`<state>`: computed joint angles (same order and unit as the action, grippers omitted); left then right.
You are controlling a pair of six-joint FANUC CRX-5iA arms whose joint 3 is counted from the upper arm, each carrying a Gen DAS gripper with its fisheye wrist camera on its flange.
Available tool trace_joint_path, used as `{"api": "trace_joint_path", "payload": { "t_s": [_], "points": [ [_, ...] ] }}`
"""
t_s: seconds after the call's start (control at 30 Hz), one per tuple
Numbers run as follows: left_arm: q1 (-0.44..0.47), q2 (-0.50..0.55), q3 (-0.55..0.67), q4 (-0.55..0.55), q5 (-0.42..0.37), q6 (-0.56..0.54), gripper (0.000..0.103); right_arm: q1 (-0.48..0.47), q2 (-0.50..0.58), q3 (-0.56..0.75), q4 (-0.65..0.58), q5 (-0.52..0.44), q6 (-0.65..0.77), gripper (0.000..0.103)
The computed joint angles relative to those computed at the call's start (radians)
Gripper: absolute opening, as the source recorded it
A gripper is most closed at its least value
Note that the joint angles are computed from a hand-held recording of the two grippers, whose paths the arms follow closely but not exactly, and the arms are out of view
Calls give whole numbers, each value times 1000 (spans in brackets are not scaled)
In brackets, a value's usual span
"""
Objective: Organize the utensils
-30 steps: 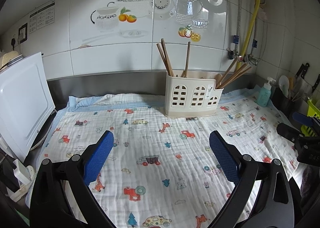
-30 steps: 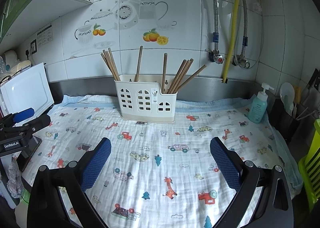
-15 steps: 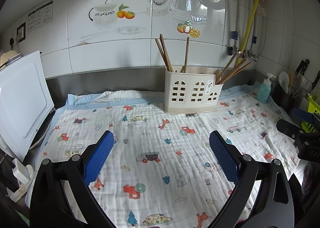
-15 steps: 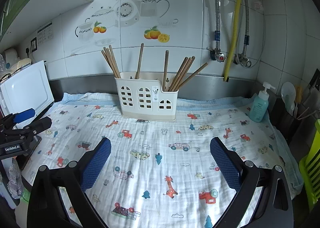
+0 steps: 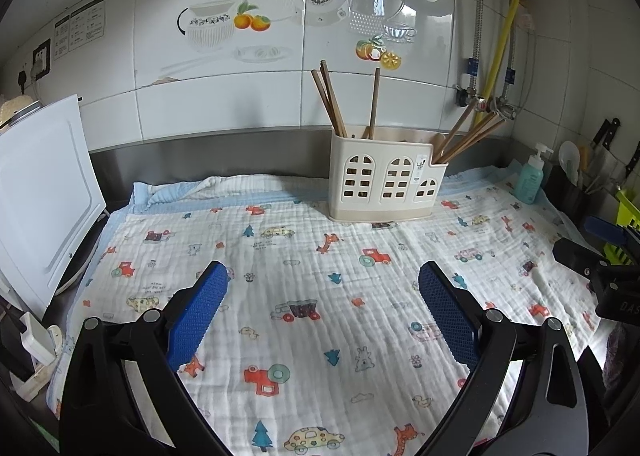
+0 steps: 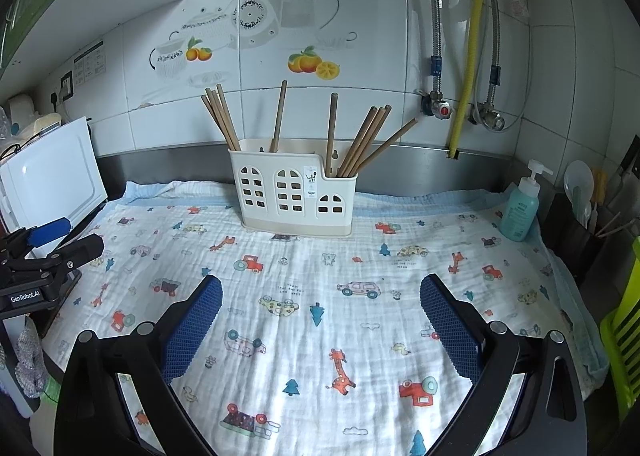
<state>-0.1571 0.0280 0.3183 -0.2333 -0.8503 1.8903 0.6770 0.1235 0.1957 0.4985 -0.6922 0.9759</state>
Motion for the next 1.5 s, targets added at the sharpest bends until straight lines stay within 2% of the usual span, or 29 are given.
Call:
{"api": "trace_joint_path", "payload": {
  "t_s": [1.5],
  "points": [
    [-1,2,-11,21,7,-36,95,-4,1,-7,-10,5,4,96]
  ]
}}
